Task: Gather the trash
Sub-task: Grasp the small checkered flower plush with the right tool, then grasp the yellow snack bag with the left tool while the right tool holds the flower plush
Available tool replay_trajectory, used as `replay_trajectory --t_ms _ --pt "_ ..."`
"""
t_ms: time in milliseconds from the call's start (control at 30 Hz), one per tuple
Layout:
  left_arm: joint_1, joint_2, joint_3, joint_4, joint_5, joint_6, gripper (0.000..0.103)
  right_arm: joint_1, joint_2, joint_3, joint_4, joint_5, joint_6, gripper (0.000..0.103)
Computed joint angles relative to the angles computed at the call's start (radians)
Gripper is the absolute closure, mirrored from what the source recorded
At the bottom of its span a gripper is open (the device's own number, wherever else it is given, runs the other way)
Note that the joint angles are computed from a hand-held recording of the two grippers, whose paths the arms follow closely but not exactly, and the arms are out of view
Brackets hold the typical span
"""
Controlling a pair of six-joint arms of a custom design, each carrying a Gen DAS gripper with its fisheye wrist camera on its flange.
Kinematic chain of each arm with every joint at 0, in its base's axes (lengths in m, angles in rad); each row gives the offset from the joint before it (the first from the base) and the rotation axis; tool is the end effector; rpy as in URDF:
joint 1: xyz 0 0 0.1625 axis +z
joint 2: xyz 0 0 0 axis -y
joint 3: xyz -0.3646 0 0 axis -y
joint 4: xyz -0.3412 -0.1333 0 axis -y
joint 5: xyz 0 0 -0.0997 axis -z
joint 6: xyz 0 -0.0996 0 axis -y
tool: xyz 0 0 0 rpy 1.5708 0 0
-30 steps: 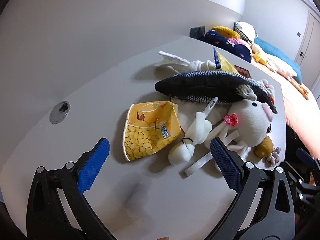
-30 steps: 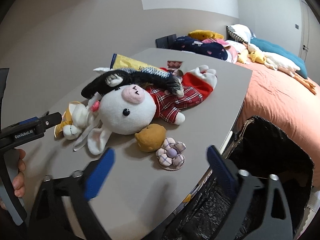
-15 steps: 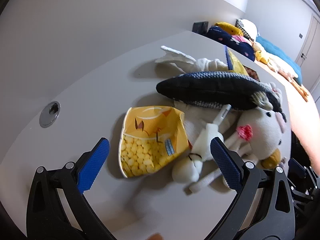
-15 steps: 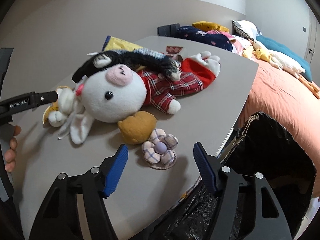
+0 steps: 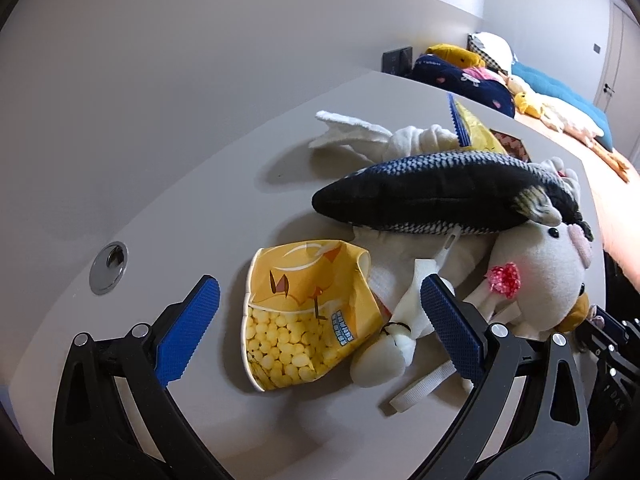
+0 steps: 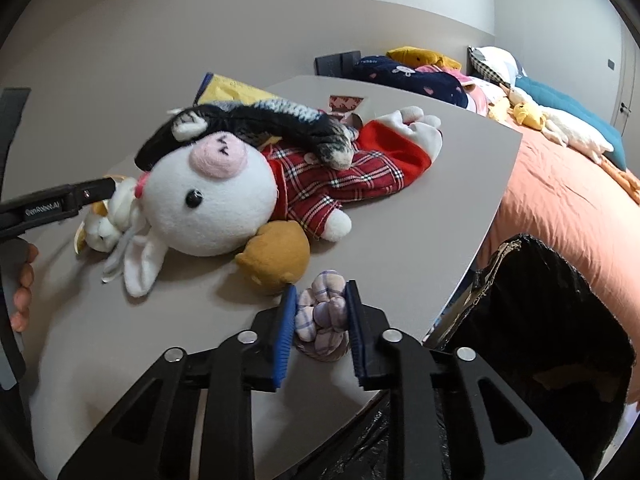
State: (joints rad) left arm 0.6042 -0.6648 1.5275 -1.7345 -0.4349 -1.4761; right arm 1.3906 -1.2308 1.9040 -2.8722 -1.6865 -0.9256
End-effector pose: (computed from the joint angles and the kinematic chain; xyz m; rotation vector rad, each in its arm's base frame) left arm -0.3323 -0.5011 0.0320 -0.0529 2.0151 -0.9321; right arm 0.0254 -0.5405 0.2720 0.9156 -2.4784 0.6500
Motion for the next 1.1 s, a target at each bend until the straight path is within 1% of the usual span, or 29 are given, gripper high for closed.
replay_trajectory --t_ms 100,233,300,367,400,467,500,533,567,600,633,667,700,733,767,833,867,900,933,1100 --pt "-0.002 -0.005 -0.004 0.034 0.010 -0.012 0.006 -0.009 -0.014 -0.007 0.044 0.027 0.024 0.079" --pt "0.012 -0.001 -0.011 0.036 0.010 -0.005 0.006 -0.013 -0.009 -0.029 0.095 0.041 0.050 0.079" --pt "0.021 -0.006 -0.002 0.007 0.003 0.000 0.014 -0.016 -0.011 -0.029 0.101 0.047 0.052 0.079" --pt "0.027 -0.011 0.003 -0.010 -0.002 0.005 0.024 -0.015 -0.011 -0.031 0.107 0.047 0.053 0.079" --pt "0.031 -0.010 0.000 -0.013 -0.003 0.014 0.027 -0.015 -0.012 -0.032 0.110 0.048 0.054 0.079" --pt "0.034 -0.004 -0.006 -0.012 -0.007 0.021 0.041 -0.017 -0.018 -0.031 0.117 0.052 0.052 0.079" --pt "0.037 -0.010 0.008 -0.057 -0.019 0.050 0.044 -0.017 -0.020 -0.030 0.117 0.054 0.052 0.079" --pt "0.040 -0.021 0.035 -0.130 -0.031 0.085 0.044 -0.017 -0.021 -0.031 0.119 0.057 0.053 0.079" --pt "0.040 -0.027 0.048 -0.165 -0.040 0.097 0.044 -0.018 -0.024 -0.030 0.122 0.061 0.054 0.079" --pt "0.040 -0.031 0.052 -0.157 -0.034 0.084 0.044 -0.018 -0.025 -0.030 0.123 0.064 0.055 0.079" --pt "0.038 -0.029 0.046 -0.123 -0.027 0.061 0.049 -0.018 -0.025 -0.031 0.122 0.066 0.055 0.079" --pt "0.038 -0.027 0.040 -0.098 -0.023 0.049 0.064 -0.018 -0.028 -0.027 0.121 0.067 0.055 0.079" --pt "0.041 -0.026 0.034 -0.085 -0.032 0.046 0.073 -0.019 -0.029 -0.026 0.122 0.068 0.055 0.079" --pt "0.044 -0.027 0.038 -0.093 -0.032 0.043 0.075 -0.018 -0.032 -0.023 0.122 0.070 0.056 0.079" --pt "0.041 -0.028 0.048 -0.102 -0.018 0.039 0.076 -0.018 -0.034 -0.019 0.119 0.071 0.056 0.079" --pt "0.036 -0.026 0.036 -0.031 -0.005 -0.017 0.078 -0.019 -0.041 -0.011 0.115 0.077 0.058 0.079" --pt "0.029 -0.032 0.042 -0.015 0.005 -0.043 0.079 -0.020 -0.047 -0.007 0.117 0.081 0.058 0.079" --pt "0.018 -0.043 0.062 -0.036 0.019 -0.046 0.080 -0.019 -0.051 -0.004 0.119 0.084 0.056 0.079" --pt "0.010 -0.048 0.063 -0.023 0.026 -0.054 0.081 -0.020 -0.057 0.000 0.120 0.089 0.056 0.079" --pt "-0.045 -0.051 0.036 0.114 0.076 -0.149 0.085 -0.025 -0.095 0.013 0.130 0.120 0.060 0.079"
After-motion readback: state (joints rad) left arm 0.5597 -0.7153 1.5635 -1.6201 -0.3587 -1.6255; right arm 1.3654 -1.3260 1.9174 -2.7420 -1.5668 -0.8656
